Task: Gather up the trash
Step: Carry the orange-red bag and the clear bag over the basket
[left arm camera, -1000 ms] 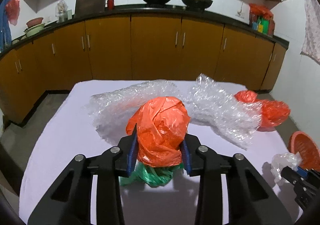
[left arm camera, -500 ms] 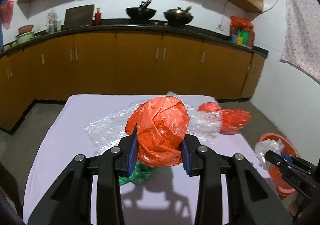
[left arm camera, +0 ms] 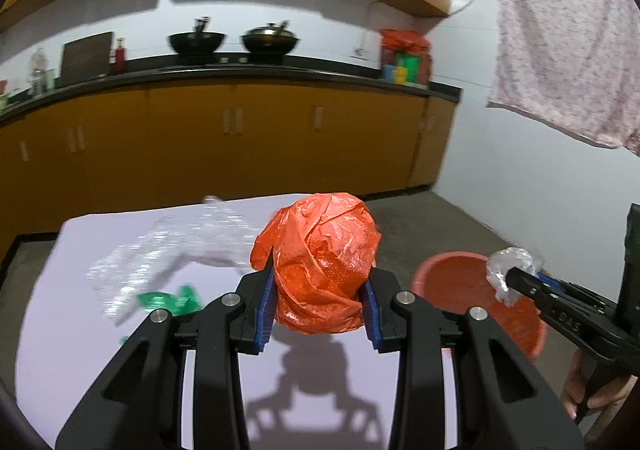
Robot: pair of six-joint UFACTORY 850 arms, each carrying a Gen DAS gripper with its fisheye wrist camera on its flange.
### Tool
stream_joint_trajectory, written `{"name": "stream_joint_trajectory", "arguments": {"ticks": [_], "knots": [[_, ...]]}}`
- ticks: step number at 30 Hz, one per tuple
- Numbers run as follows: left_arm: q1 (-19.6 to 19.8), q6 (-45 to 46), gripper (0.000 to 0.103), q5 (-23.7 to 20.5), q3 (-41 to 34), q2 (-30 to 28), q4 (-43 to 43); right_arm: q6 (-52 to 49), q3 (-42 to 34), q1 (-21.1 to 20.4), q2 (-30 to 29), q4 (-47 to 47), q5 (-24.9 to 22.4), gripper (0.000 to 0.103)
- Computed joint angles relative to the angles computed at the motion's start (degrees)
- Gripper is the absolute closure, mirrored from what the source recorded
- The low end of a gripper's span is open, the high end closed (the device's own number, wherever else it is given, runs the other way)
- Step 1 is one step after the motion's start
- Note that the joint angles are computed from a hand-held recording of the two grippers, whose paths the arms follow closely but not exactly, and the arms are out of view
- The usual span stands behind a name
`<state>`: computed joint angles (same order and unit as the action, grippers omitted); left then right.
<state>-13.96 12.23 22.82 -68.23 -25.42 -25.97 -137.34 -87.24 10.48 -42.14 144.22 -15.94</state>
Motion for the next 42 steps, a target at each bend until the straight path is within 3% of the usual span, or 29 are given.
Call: {"name": "stream_joint_trajectory", "arguments": {"ticks": [7, 16, 42], "knots": [[-2.53, -6.52, 0.067, -1.65, -2.63, -2.06, 9.15, -11.78, 3.53, -3.14, 2.22, 12.57, -0.49, 0.078], [-4.67, -14.35, 0.067, -4.97, -6.38, -5.34, 19.64, -18.01, 4.94, -5.05, 2.72, 19.07, -1.11, 0.078], [-7.81, -18.04, 0.067, -11.97, -15.99, -13.39, 27.13, -15.62, 0.68, -6.36, -0.55, 18.44, 0.85, 0.078]]}}
